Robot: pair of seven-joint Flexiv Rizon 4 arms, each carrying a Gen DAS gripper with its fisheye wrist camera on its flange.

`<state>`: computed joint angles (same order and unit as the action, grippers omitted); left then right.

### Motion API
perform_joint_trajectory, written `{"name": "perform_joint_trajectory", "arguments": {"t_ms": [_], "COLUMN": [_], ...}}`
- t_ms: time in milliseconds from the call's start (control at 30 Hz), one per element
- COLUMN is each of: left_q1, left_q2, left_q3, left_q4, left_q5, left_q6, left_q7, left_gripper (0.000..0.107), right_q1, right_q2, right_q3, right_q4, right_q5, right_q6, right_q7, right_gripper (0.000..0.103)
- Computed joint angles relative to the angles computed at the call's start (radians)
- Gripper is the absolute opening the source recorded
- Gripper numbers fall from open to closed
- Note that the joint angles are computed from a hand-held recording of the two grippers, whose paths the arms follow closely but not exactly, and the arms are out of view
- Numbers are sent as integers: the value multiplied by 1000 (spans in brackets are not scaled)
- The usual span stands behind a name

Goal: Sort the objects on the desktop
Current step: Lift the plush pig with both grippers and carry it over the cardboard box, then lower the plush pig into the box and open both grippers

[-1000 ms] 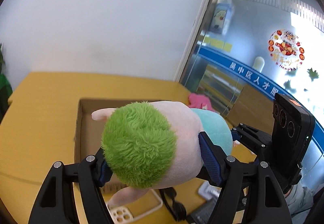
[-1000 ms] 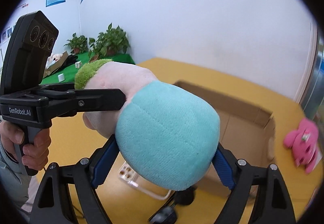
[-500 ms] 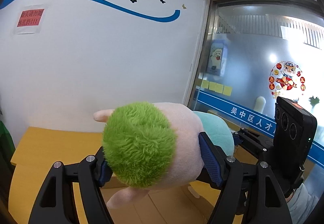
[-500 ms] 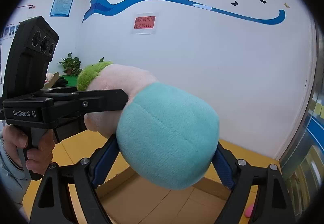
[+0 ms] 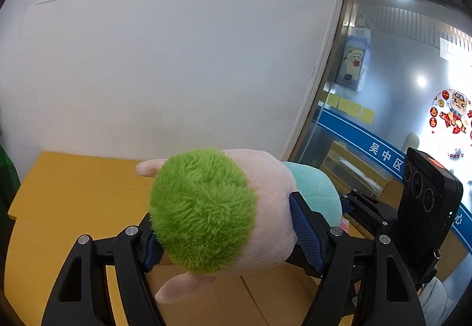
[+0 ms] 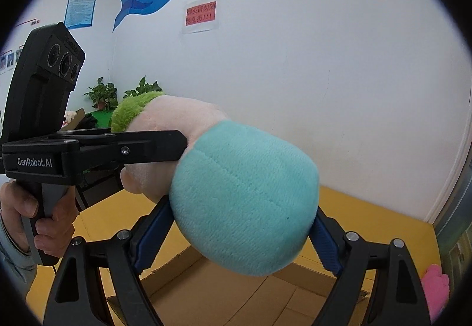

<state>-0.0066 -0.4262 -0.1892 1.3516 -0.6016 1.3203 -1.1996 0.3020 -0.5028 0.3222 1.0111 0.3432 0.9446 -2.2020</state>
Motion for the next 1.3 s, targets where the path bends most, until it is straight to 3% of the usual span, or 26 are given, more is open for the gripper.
{"name": "perform_joint_trajectory", "arguments": {"t_ms": [167,533,767,867,1000,1100,1300], "left_q1": [-26,12,-25,-2,2,2,25], "left_q2": [-101,-296,-369,-362,-377,-355,-213], "left_q3": [74,69,177,139,124,124,113], "left_q4": [-81,-154,-262,-223,-268,-255,-65], "left_q5": [89,131,274,271,260,260,271], "left_q6": [-78,-218,-398,-349,-398,-385,-230], "left_q7": [-125,-249,-438,-428,-448,-464,-378], "left_gripper": [78,78,78,81,85,85,84], "right_q1": [24,64,98,115,101,94,41], "right_q2": [-132,-382,-472,-476,-491,-438,-387], "right_q3": [-13,-44,-60,-74,-47,-66,-48], "right_q4": [-108,-257,-308,-296,-344,-290,-251], "right_q5": [-19,-67,-104,-140,-160,-132,-99], "right_q6": [-72,-145,-196,-191,-253,-248,-274], "right_q7": [43,151,194,203,264,265,278], "right_gripper": [87,87,87,87,90,91,91]}}
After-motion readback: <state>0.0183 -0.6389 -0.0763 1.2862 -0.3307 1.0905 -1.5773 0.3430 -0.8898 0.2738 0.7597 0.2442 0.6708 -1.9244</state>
